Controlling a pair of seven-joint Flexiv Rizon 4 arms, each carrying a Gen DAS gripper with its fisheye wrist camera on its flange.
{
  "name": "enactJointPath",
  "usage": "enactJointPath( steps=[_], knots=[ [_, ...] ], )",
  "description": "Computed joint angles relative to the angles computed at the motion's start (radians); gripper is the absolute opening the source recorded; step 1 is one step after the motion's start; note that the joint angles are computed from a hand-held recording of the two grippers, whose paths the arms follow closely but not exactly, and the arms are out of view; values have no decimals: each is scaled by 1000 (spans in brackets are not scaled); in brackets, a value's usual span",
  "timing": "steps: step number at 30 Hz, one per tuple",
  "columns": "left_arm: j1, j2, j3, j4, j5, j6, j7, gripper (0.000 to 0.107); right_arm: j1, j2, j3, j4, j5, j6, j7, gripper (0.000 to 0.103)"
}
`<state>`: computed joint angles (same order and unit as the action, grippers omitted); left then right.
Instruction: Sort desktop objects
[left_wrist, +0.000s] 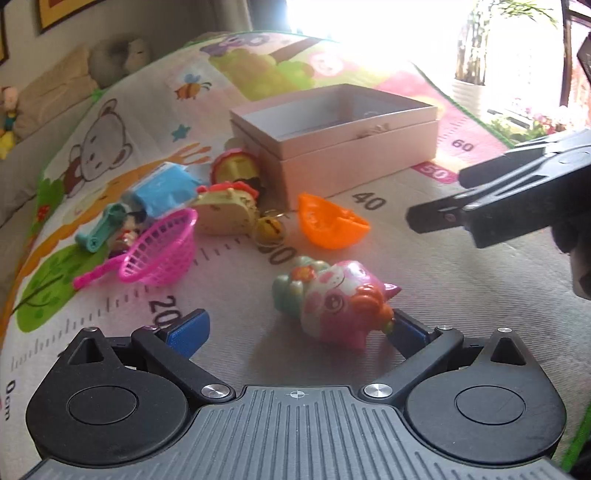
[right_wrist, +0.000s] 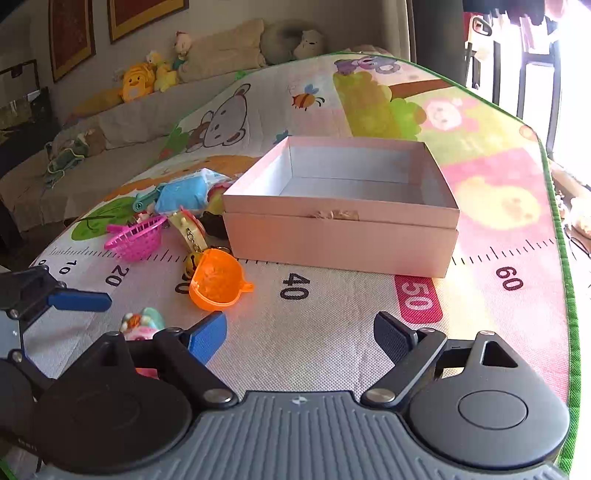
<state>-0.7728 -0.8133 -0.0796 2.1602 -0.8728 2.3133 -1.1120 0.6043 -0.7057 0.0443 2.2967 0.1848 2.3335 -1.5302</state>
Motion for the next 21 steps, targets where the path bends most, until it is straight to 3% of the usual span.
enactJointPath(
  steps=[7,12,16,17,19,21],
  knots=[
    [-8,7,-6,24,-249,68,25,103,-35,17,35,-12,-98,-30,1,88],
    [61,30,-57,76,-228,99,-41,103,-23,8,40,-54,-146,-57,-6,86],
    [100,41,-64,120,-91,93,-146,103,15,-2,10,-120,-125,-187,27,68],
    [100,42,-59,124,-68,92,-158,103,13,-5,10,-131,-131,-215,41,55],
    [98,42,-52,127,-24,92,-182,103,40,-10,-14,-134,-114,-217,51,41],
    [105,45,-48,126,25,78,-202,103,27,0,-8,-115,-119,-195,55,40]
  ],
)
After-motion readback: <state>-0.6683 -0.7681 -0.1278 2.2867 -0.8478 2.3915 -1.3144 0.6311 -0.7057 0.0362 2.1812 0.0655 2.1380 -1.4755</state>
